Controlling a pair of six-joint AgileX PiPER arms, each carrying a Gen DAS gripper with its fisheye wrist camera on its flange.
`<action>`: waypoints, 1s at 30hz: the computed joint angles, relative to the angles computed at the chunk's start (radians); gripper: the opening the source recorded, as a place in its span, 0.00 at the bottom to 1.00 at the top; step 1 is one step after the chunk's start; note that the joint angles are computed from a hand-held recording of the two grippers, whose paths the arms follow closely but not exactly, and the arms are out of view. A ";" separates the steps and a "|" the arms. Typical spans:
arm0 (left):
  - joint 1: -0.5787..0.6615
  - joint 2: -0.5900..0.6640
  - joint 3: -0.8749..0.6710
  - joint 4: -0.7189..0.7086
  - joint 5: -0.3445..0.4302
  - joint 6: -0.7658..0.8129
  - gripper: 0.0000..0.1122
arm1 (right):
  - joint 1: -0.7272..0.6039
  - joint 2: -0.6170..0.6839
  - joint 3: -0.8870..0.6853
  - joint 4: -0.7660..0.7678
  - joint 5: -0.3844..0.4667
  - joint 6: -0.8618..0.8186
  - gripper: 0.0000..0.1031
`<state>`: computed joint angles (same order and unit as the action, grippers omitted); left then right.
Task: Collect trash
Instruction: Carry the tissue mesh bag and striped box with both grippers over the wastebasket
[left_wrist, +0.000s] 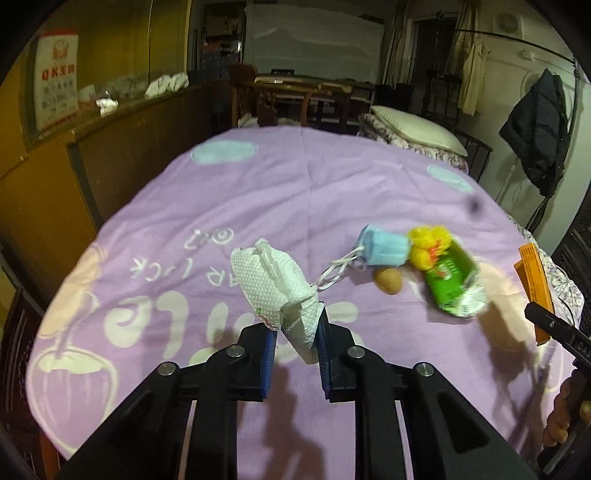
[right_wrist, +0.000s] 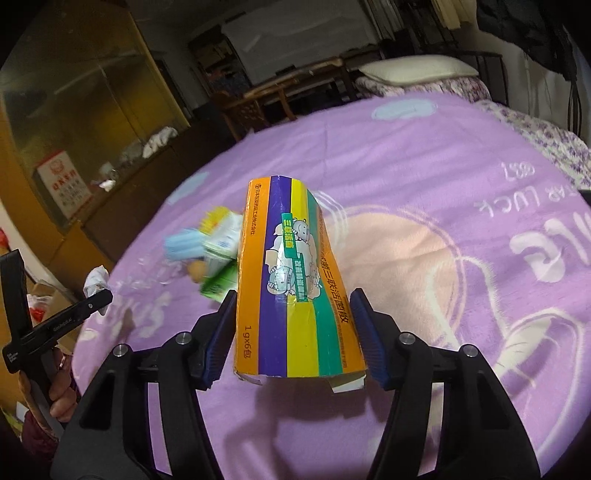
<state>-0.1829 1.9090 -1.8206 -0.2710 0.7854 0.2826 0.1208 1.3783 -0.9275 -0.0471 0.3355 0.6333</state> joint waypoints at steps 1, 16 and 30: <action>0.002 -0.031 0.032 -0.004 -0.010 0.008 0.18 | 0.007 -0.023 0.002 -0.002 0.004 0.001 0.58; 0.001 -0.414 0.281 -0.039 -0.052 0.057 0.18 | 0.189 -0.258 -0.019 -0.228 0.062 0.240 0.58; 0.528 -0.778 0.443 -0.417 0.240 0.445 0.18 | 0.682 -0.356 -0.171 -0.679 0.212 0.590 0.58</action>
<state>0.3447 1.1314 -1.3778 -0.6883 1.0256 0.7278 0.8031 1.0226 -1.0989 -0.7264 0.5477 1.2233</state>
